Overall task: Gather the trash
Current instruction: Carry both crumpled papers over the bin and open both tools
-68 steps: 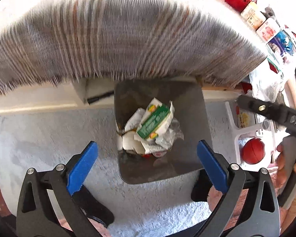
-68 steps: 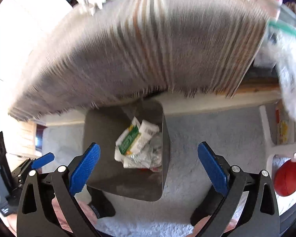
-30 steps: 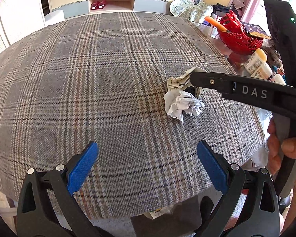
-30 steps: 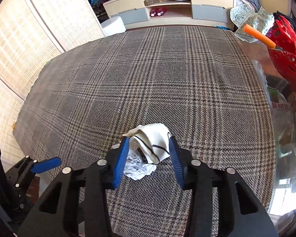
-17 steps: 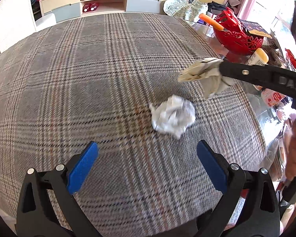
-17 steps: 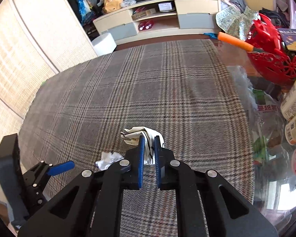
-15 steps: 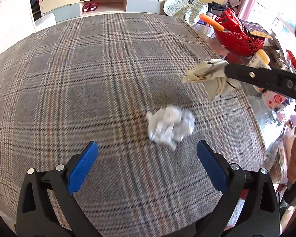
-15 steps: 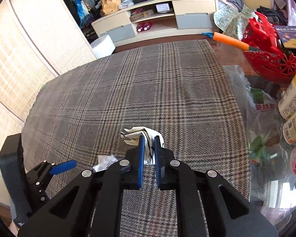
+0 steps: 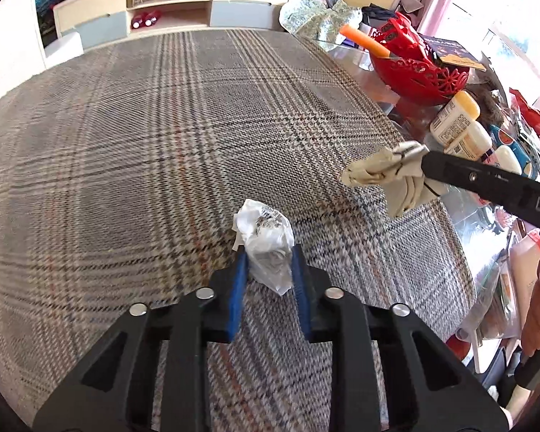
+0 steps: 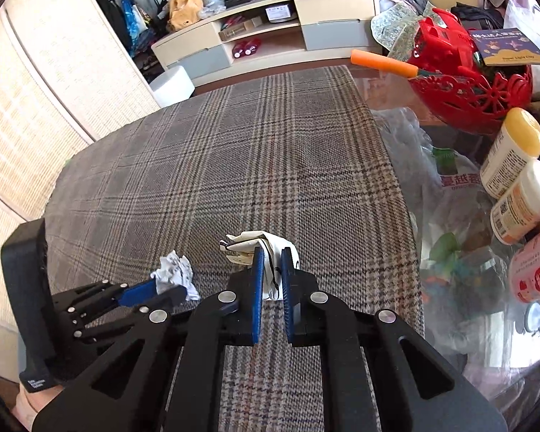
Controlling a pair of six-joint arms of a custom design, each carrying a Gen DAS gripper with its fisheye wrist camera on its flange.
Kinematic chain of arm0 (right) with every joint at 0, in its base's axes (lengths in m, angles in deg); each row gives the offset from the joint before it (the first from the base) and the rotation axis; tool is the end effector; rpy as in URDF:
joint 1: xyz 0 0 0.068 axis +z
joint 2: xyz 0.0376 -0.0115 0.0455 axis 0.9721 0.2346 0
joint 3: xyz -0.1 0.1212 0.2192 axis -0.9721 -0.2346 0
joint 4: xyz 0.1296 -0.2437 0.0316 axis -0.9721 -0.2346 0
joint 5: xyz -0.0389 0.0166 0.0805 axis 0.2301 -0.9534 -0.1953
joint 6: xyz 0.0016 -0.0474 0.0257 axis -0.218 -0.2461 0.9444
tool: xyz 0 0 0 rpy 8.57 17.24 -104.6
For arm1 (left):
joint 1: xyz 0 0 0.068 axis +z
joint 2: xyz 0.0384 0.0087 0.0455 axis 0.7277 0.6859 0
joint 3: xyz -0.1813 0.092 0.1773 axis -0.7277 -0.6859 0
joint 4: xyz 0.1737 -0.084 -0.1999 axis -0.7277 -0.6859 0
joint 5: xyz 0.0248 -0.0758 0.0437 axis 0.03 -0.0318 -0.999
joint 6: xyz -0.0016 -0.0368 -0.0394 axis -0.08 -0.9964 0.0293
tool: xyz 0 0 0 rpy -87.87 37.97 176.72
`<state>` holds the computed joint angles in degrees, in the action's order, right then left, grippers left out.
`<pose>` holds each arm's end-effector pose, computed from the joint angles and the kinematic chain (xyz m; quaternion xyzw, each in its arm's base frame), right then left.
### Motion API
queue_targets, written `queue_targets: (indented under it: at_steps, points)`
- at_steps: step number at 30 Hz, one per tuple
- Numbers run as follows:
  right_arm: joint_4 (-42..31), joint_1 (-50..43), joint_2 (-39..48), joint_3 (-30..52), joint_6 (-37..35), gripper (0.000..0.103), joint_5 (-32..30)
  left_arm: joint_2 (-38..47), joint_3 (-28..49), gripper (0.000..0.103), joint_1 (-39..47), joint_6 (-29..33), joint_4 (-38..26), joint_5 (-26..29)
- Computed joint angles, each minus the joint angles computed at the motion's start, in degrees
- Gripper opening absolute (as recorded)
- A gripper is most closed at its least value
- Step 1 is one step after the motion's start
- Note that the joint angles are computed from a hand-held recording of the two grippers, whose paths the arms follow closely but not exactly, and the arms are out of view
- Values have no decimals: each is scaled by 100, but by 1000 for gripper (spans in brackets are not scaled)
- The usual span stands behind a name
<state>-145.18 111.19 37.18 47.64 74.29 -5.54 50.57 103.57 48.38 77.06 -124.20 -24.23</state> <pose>0.2977 0.1990 0.3627 0.1220 0.9451 0.1255 0.2761 0.3426 -0.0043 0.2982 0.2167 0.9380 -0.1576 0.2200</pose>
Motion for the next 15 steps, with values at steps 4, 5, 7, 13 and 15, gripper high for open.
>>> queue_targets:
  at_steps: [4,5,7,13,15]
  points:
    - [-168,317,-199,-28,219,11,187,-458,-79,7,259,237,-304,-6]
    - [-200,390,-245,-37,271,11,229,-621,-76,7,352,301,-440,32]
    - [-360,658,-351,18,455,11,386,-914,-49,7,574,490,-729,142]
    - [-1027,1658,-466,423,1089,11,1012,-1775,-51,7,1312,1150,-1541,451]
    - [-1330,2088,-430,629,1377,11,1280,-2227,-236,7,1674,1528,-1729,471]
